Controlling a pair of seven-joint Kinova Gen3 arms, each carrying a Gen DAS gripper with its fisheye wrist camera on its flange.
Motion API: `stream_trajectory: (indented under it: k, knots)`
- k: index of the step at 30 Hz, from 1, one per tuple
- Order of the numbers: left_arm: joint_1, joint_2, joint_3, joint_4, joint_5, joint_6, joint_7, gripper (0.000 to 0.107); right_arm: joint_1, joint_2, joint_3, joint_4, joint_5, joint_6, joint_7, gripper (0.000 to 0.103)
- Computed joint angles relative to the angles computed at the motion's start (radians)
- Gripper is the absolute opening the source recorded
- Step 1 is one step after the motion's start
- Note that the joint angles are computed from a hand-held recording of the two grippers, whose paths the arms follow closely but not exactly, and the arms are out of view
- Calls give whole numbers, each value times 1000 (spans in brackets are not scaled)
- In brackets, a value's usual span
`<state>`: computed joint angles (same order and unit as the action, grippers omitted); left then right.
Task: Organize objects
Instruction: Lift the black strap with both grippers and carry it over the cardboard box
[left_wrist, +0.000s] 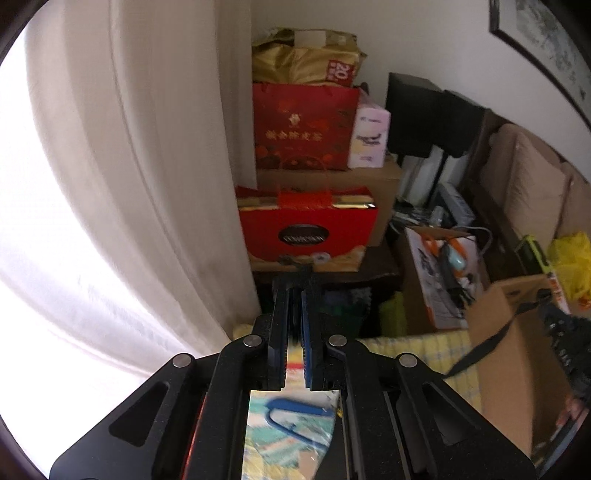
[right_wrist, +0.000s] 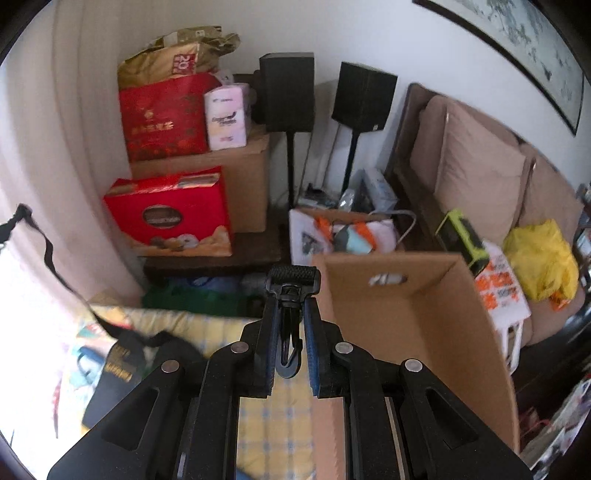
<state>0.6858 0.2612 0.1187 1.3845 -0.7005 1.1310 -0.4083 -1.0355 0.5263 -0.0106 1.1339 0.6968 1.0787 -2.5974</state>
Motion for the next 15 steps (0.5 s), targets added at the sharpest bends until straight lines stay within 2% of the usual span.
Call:
stream_trajectory:
  k: [2, 4, 8, 15]
  knots:
    - [-45, 1, 21, -21, 18, -13, -7, 6, 8, 25, 8, -57, 2, 26, 27, 12]
    - [-43, -8, -10, -13, 36, -57, -6, 6, 10, 45, 23, -110, 8, 46, 48, 12]
    - [-61, -3, -11, -16, 57, -92, -30, 6, 13, 67, 43, -186, 8, 72, 91, 12]
    - [-51, -1, -8, -66, 81, -99, -70, 6, -5, 50, 64, -248, 16, 77, 152, 12]
